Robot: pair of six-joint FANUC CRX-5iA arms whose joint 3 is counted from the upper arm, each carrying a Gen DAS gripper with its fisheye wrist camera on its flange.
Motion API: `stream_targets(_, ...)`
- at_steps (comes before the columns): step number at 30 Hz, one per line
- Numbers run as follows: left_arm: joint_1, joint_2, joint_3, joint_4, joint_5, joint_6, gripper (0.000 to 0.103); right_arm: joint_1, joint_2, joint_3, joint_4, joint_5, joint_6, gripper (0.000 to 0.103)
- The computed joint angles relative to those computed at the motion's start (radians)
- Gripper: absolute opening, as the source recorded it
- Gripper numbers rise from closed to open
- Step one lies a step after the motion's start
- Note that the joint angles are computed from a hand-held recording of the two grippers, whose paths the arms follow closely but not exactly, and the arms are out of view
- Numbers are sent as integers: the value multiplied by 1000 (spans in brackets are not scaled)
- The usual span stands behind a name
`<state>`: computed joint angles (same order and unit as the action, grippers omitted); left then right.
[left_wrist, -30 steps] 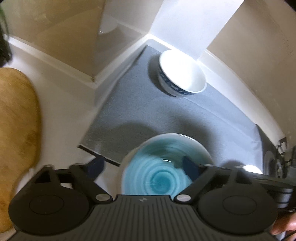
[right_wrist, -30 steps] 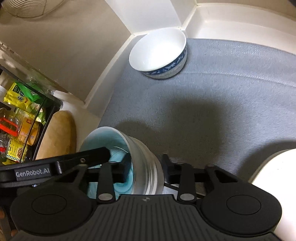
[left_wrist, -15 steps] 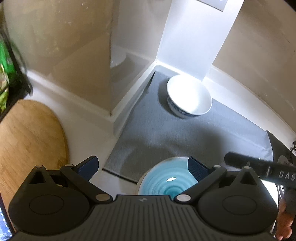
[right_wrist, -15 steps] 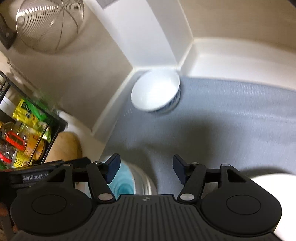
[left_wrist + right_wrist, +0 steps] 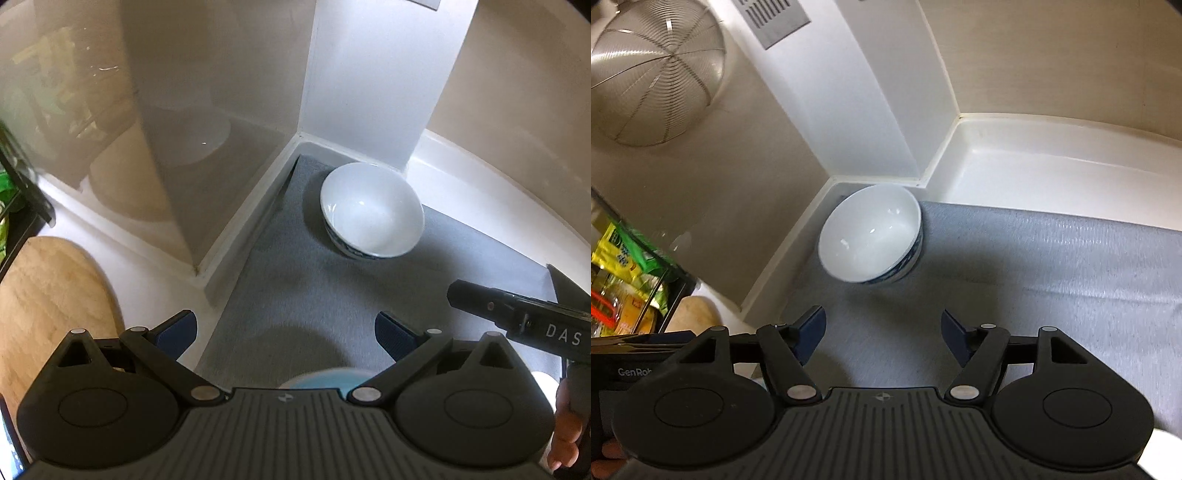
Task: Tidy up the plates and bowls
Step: 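Move both tools to the white blue-rimmed bowl and close on its rim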
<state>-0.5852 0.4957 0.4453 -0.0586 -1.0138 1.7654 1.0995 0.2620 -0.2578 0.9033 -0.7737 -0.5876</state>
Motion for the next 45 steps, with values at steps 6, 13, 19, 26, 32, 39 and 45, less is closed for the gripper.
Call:
stream_targets(6,-37,128,193,-99,-109,93,102,-48,41,25,-3,-2,29,73)
stream_targets(13,-36,247,337,-102,-159,195,102,-94,92,47,7,4,36,73)
stream_targets(19,-54,315,443,-166,-211,303,102,-122,128,66,15,2,32,73)
stream_targets(26,-56,410,576,-167,-278,352,102,-143,156,75,15,32,54,72)
stream_targets(32,-57,455,652,-163,-316,356,102,-152,181,96,-11,42,85,71)
stream_targets(39,-54,488,706,-155,-351,345,102,-157,181,85,-15,64,87,71)
stream_targets(45,-50,491,719,-143,-379,341,102,-159,187,88,-10,69,93,71)
